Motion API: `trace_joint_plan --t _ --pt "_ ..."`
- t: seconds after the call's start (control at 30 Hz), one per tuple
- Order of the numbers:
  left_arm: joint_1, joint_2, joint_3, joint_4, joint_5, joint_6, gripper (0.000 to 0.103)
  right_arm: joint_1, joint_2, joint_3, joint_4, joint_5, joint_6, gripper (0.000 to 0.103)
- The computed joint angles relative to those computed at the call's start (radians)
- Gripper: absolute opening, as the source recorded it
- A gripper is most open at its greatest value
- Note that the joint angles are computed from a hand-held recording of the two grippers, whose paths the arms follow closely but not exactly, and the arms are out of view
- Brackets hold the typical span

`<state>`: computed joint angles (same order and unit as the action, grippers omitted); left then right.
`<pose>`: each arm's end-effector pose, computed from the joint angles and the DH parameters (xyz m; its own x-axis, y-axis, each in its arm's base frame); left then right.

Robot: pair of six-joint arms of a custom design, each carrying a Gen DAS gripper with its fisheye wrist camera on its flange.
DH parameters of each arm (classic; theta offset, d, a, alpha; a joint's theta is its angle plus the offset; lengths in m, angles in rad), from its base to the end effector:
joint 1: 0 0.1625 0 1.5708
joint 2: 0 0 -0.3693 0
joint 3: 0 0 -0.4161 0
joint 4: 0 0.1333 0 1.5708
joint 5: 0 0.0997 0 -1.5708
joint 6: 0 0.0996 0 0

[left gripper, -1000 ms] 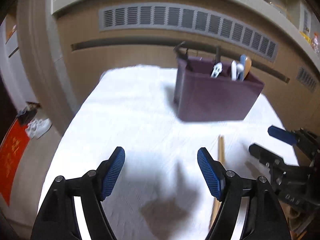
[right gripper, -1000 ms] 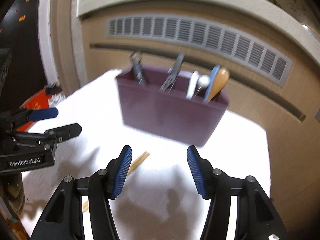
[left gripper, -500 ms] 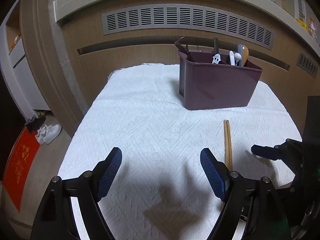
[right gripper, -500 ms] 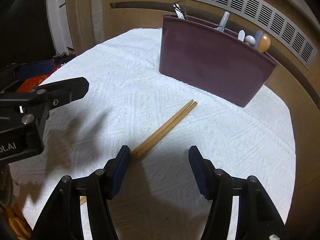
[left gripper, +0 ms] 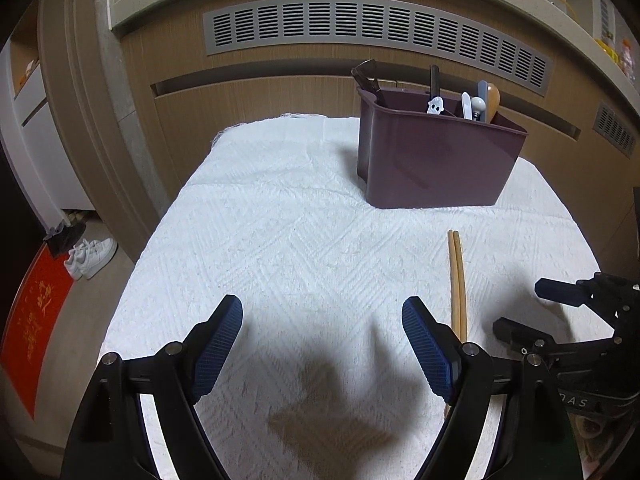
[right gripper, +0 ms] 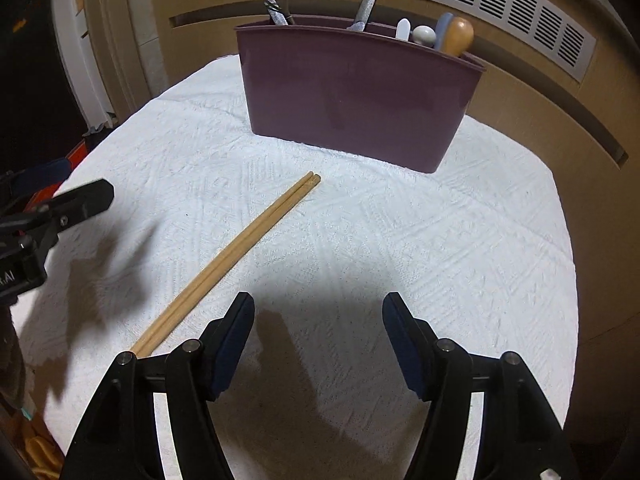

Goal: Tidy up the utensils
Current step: 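Position the left gripper over the wooden chopsticks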

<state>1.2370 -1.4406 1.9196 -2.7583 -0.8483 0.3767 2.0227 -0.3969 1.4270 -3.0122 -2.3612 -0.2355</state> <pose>0.0107 -0.5769 0.3450 -0.6986 0.1144 -0.7063 0.5439 0.7263 -0.4204 0.3506 -0.5792 -0.0759 -0.6427 -0.2426 0.7267 -0.5658 0.7898 -0.2368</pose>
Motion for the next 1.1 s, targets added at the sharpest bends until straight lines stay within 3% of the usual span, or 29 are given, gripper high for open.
trace_joint_plan --t 0.2,0.47,0.6,0.8,0.9,0.97,1.1 --pt "0.024 -0.002 -0.013 0.011 -0.010 -0.013 0.082 0.012 0.043 -0.072 0.079 0.046 0.052 0.063" --pt "0.048 -0.007 -0.023 0.052 -0.032 -0.033 0.083 0.023 0.106 -0.159 0.124 -0.023 0.027 0.063" --pt "0.036 -0.006 -0.015 0.084 -0.042 -0.019 0.083 0.026 0.113 -0.154 0.116 -0.111 0.003 0.063" --pt "0.011 -0.019 0.010 0.167 -0.119 0.034 0.083 0.003 0.066 -0.084 0.039 -0.082 -0.016 0.063" --pt "-0.003 -0.010 0.017 0.210 -0.142 0.051 0.075 -0.011 0.029 -0.031 0.003 -0.068 -0.013 0.063" --pt "-0.013 0.002 0.017 0.236 -0.133 0.050 0.065 -0.021 0.004 0.006 -0.019 -0.051 -0.013 0.068" --pt "-0.034 0.043 0.022 0.230 -0.053 0.069 0.064 -0.037 -0.024 0.046 -0.035 -0.015 0.006 0.080"
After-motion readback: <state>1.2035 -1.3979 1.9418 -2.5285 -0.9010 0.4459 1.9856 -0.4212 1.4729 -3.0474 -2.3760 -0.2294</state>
